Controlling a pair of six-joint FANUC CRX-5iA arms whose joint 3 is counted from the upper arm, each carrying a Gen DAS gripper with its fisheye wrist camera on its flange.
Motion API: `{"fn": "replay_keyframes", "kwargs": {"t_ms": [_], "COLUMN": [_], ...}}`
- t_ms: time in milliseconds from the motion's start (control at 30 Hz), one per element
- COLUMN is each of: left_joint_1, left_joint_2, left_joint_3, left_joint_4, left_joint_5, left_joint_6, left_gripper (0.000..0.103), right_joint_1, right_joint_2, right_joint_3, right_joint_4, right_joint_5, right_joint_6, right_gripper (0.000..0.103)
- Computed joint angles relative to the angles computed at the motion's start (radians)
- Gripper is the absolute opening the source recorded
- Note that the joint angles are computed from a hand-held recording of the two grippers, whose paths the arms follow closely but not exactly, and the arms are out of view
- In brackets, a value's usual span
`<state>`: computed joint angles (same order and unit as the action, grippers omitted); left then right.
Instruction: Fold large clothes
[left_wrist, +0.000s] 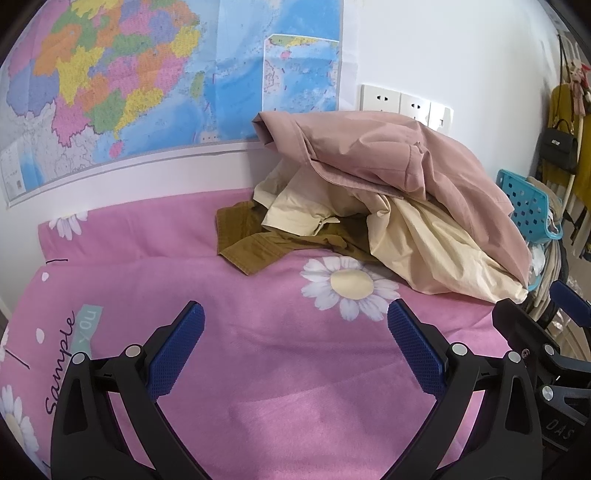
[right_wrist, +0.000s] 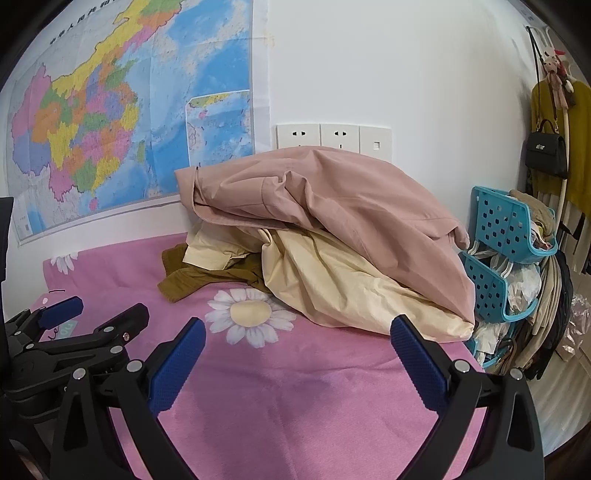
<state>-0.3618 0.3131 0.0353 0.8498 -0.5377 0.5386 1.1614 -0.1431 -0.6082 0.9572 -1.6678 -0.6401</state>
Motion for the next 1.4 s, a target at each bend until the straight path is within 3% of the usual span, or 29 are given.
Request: {"fn": "replay_keyframes", "kwargs": {"t_ms": [267,500,933,1033,1167,1233,1267,1300,1333,1367,1400], "left_joint_1": [0.003,0.004,0.009,0.011,0.014,0.016,0.017,0.018,0.018,0.019,0.019], "left_joint_2": [0.027,0.073,0.263,0.299,0.342,0.369,0.382,0.393,0.405,0.413,0.421], "left_joint_3": [0.032,0.100,0.435,0.493,0.564,0.609,0.631,0.650,0.671,0.685,0.697], "left_joint_4": [-0.023,-0.075,-0.305,-0.327,-0.365,-0.388,-0.398,-0.409,-0.422,-0.432,-0.437], "left_joint_5": [-0.010,-0.023,-0.107,-0.125,-0.150,-0.175,-0.186,-0.194,-0.201,-0.202,-0.205], "left_joint_6": [0.033,0.084,0.336,0.368,0.410,0.433,0.443,0.453,0.462,0.468,0.472], "left_gripper": [0.098,0.098,0.098,0.098,0.098,0.098,0.098,0.098,0.098,0.098,0.098], "right_joint_1": [-0.034,-0.111,-0.469,-0.531,-0.590,-0.612,-0.625,-0.633,-0.643,-0.648,-0.649], "right_joint_2": [0.002,0.019,0.120,0.142,0.203,0.225,0.226,0.221,0.210,0.200,0.184], "right_joint_3": [0.005,0.020,0.094,0.115,0.146,0.161,0.167,0.173,0.182,0.193,0.197], "right_joint_4": [0.019,0.067,0.228,0.253,0.326,0.350,0.352,0.341,0.318,0.291,0.280], "right_joint_5": [0.020,0.047,0.216,0.306,0.351,0.364,0.387,0.412,0.443,0.463,0.477], "right_joint_6": [0.050,0.181,0.590,0.666,0.759,0.803,0.828,0.848,0.872,0.888,0.896], "right_gripper": [0.097,0.097,0.097,0.097,0.097,0.087,0.077,0.055,0.042,0.021,0.013]}}
